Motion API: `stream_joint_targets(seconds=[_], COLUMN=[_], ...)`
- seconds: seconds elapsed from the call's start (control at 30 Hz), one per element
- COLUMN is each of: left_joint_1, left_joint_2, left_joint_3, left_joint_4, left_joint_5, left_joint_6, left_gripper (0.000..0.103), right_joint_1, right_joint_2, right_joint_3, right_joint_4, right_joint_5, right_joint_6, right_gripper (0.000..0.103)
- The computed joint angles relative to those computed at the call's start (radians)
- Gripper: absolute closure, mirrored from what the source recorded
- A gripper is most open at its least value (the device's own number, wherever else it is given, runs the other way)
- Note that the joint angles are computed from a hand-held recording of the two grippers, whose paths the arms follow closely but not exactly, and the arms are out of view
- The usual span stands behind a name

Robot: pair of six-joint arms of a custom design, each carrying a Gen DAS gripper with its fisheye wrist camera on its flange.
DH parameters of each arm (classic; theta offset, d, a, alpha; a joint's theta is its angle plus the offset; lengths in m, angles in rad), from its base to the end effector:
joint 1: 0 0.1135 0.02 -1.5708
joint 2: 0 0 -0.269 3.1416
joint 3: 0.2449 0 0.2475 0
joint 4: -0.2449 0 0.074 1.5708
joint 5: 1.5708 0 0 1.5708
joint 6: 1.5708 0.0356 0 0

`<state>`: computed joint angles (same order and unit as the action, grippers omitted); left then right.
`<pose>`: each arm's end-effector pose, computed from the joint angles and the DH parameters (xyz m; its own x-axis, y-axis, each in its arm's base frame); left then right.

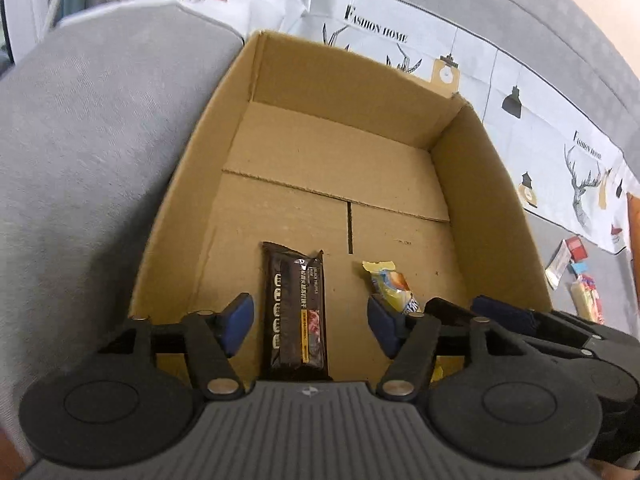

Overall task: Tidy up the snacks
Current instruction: 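Open both tools to release the snacks into the box, then grasp the purple candy with the left tool while the right tool grasps the red-wrapped bar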

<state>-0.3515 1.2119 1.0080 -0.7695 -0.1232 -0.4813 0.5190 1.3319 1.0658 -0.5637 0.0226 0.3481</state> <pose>0.2215 -0.0766 0.2851 -0.8162 -0.1900 -0.5456 -0.1140 0.9788 -0.1703 0.2416 0.1371 0.2888 -0.7668 -0.0453 -0.6402 -0.2351 0.9480 0.2146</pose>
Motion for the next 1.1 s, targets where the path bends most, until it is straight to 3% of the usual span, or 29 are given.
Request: stream_joint_targets(seconds=[0.03,0.07,0.1,0.17,0.27,0.47,0.63,0.77,0.87,1.03,1.1], left_joint_1=[-0.036,-0.074,-0.104,-0.124,-0.159,-0.329,-0.518,-0.635,-0.703,-0.772,-0.79], left_joint_2=[-0.003,0.002,-0.016,-0.065,-0.062,-0.054,0.047,0.168,0.274,0.484,0.56], left_joint_3=[0.024,0.051,0.059,0.055,0.108,0.21,0.346,0.46,0.541,0.696,0.742], left_joint_4=[-0.047,-0.099,-0.124,-0.139,-0.232,-0.383,-0.48,-0.513,-0.5,-0.445,-0.393], left_joint_5=[-0.063,-0.144,-0.201,-0.214,-0.24,-0.35,-0.459,-0.5,-0.517,-0.486,-0.459], left_joint_6=[-0.032,-0.075,-0.104,-0.113,-0.157,-0.274,-0.375,-0.428,-0.426,-0.383,-0.358], left_gripper=[0.009,0.001,0.0,0.0,0.0,0.0,0.0,0.0,0.0,0.0,0.0], right_joint_1=[-0.003,0.002,0.001,-0.014,-0.017,0.003,-0.08,-0.285,-0.539,-1.093,-1.283], right_joint_2=[-0.014,-0.025,-0.04,-0.081,-0.144,-0.258,-0.38,-0.491,-0.55,-0.526,-0.47], right_joint_3=[0.001,0.001,-0.001,-0.021,-0.048,-0.074,-0.099,-0.128,-0.147,-0.168,-0.174], right_joint_4=[-0.011,-0.022,-0.035,-0.037,-0.047,-0.08,-0.129,-0.187,-0.249,-0.381,-0.423], right_joint_5=[0.003,0.023,0.037,0.011,-0.024,-0.035,-0.087,-0.215,-0.385,-0.718,-0.804], right_joint_6=[-0.002,0.004,0.011,0.017,0.006,-0.003,-0.019,-0.101,-0.219,-0.557,-0.706], right_gripper=[0.05,0.047,0.033,0.017,0.005,0.001,0.001,0.001,0.001,0.001,0.001])
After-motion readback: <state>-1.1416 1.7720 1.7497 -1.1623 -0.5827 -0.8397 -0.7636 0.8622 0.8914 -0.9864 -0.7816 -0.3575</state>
